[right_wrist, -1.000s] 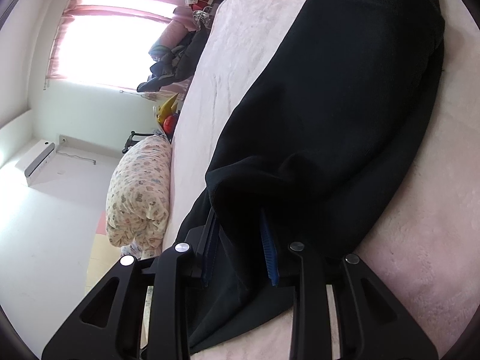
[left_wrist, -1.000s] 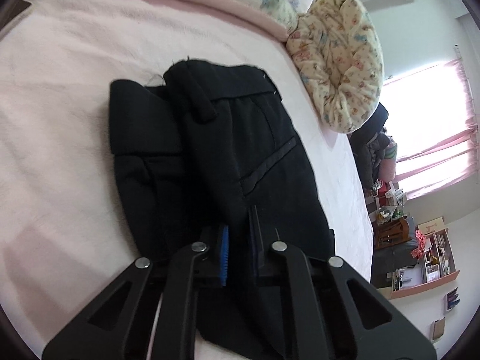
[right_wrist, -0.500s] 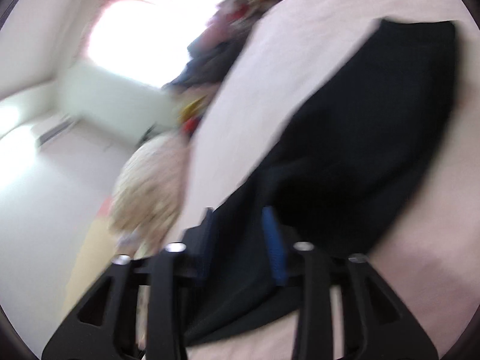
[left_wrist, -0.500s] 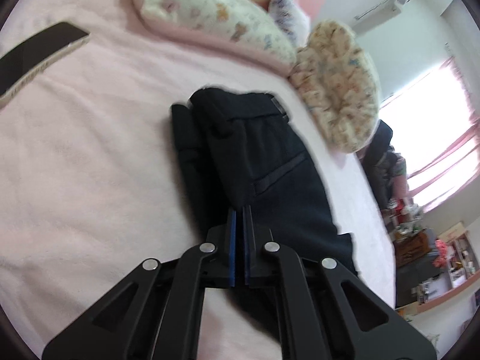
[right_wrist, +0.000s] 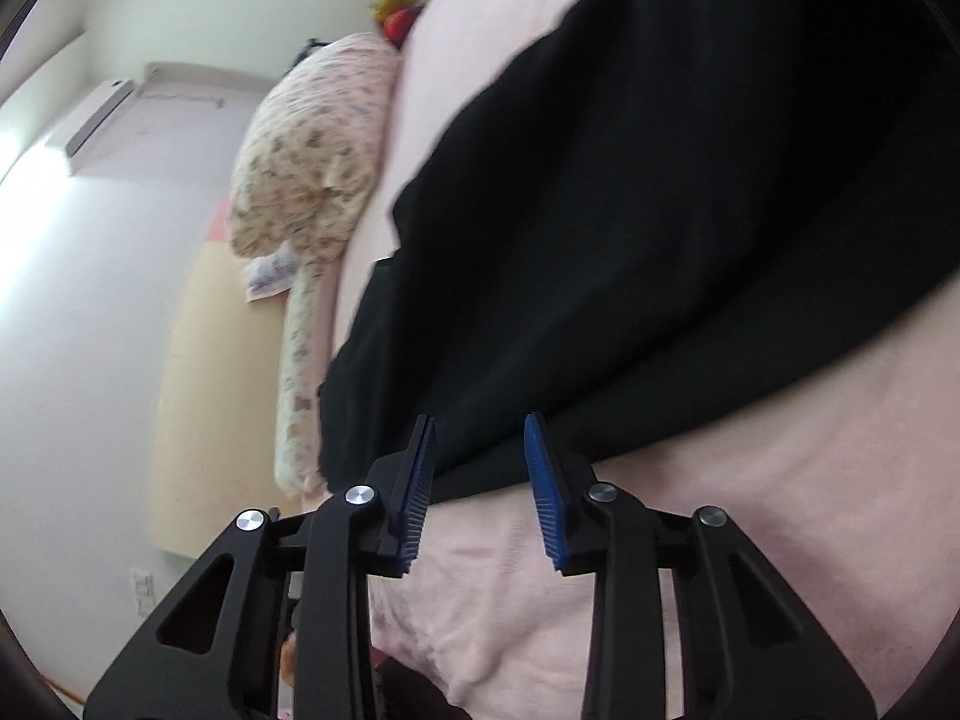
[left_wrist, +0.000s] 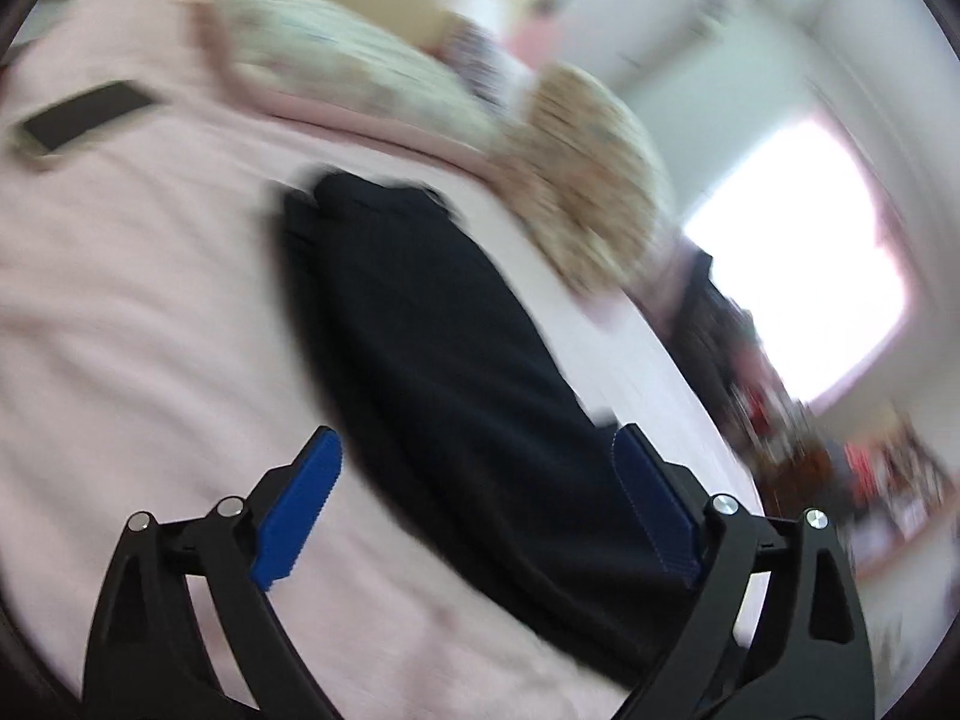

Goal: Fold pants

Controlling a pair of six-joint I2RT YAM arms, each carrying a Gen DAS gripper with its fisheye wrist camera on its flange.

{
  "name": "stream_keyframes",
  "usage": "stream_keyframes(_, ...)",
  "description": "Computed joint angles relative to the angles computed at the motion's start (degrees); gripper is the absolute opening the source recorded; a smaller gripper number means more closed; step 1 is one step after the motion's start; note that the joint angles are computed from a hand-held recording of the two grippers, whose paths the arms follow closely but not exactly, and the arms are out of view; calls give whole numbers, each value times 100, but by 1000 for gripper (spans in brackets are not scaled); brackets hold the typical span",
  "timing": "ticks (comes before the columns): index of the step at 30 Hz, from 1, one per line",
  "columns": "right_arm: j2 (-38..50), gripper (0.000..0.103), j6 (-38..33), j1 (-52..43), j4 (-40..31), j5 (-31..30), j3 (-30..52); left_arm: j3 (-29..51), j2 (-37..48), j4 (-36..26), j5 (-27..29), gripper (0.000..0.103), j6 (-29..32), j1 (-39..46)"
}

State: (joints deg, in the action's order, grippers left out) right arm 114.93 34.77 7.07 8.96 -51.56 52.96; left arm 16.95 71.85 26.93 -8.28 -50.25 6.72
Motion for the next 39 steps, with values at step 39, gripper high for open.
stream_keyframes(39, -1246, 22, -412, -1672, 454, 539, -1461, 435, 1302, 323, 1372, 96, -153, 498)
